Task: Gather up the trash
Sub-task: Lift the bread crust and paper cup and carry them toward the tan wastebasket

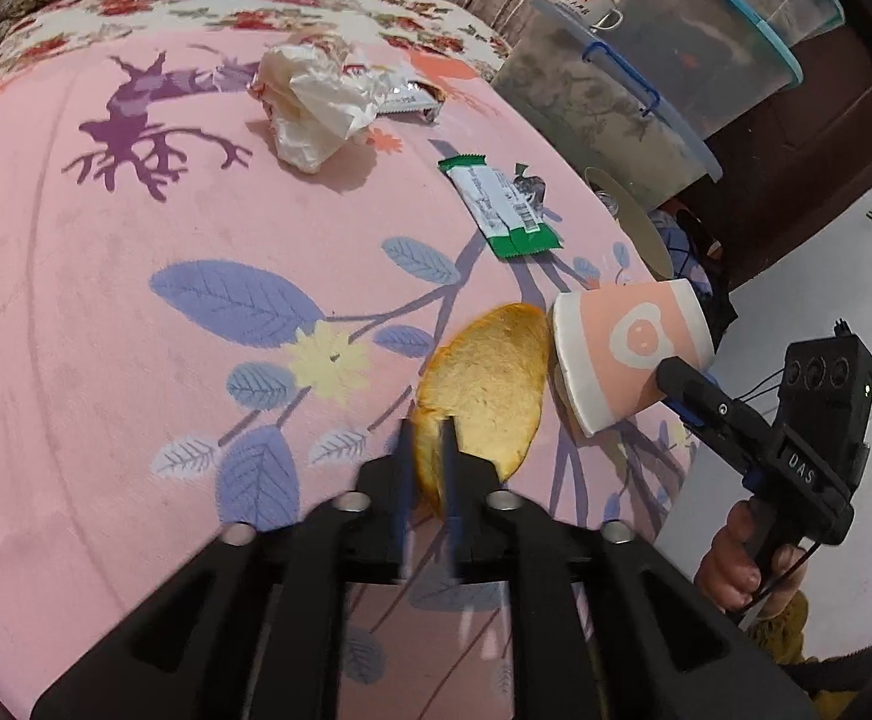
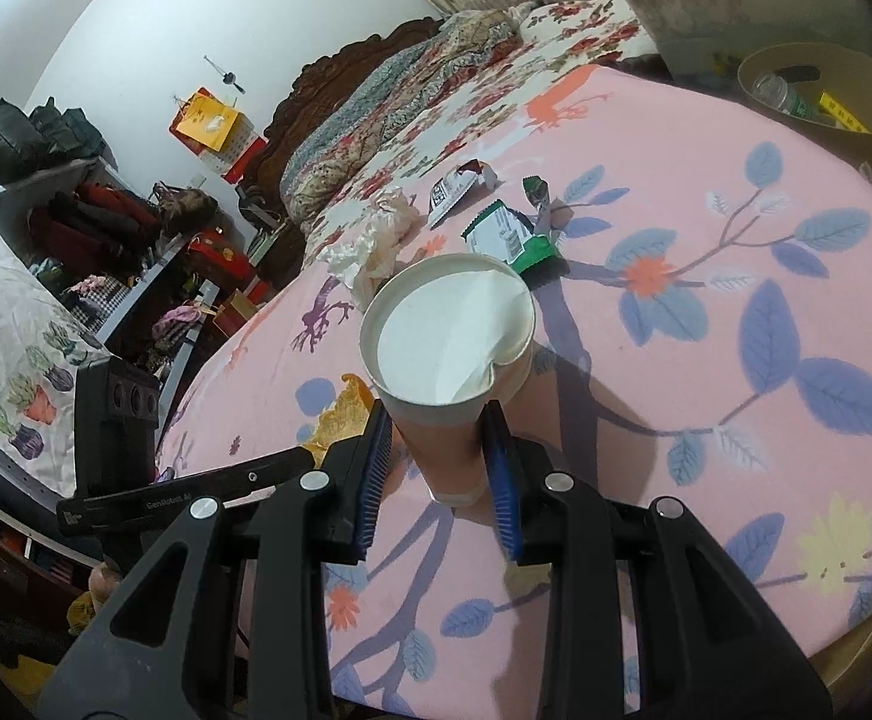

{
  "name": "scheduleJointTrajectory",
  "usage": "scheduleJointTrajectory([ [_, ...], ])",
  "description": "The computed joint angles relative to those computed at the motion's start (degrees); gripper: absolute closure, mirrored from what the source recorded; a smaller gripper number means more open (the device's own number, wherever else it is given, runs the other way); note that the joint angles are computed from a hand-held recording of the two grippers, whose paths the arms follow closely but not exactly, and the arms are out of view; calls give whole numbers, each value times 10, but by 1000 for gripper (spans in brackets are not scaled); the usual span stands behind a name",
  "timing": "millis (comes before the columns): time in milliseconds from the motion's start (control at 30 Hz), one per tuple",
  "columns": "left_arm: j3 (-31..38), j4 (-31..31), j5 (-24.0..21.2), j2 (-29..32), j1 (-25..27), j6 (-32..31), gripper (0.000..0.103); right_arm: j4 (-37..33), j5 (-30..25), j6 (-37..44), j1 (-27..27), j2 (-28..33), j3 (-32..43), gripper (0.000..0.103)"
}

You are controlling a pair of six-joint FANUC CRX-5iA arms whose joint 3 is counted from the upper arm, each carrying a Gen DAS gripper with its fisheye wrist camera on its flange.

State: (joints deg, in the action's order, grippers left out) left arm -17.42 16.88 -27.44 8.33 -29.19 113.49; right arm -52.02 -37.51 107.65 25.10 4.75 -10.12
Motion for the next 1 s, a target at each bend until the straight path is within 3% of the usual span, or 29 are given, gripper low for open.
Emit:
scheduleJointTrajectory([
  [67,4,-9,0,1,-1,17,65,-1,5,2,-1,-3,-5,69],
  [333,25,-4,-6,22,-8,11,65,-23,2,16,-14,-7,-13,67],
  [400,41,-32,-13,29,-15,30,71,-25,3,21,-16,-9,-15,69],
  [467,69,-66,-36,42,-22,41,97,-23,5,27,-14,-11,-18,70],
  [633,97,-76,-43,58,-29,35,99,-22,26,37,-15,-23,-30,73],
  [867,142,0,-38,97,-25,-43,99,-34,44,46,-46,-31,-37,73],
  [1000,206,6,-56,138,-29,-63,99,-45,47,50,-77,-30,-36,73],
])
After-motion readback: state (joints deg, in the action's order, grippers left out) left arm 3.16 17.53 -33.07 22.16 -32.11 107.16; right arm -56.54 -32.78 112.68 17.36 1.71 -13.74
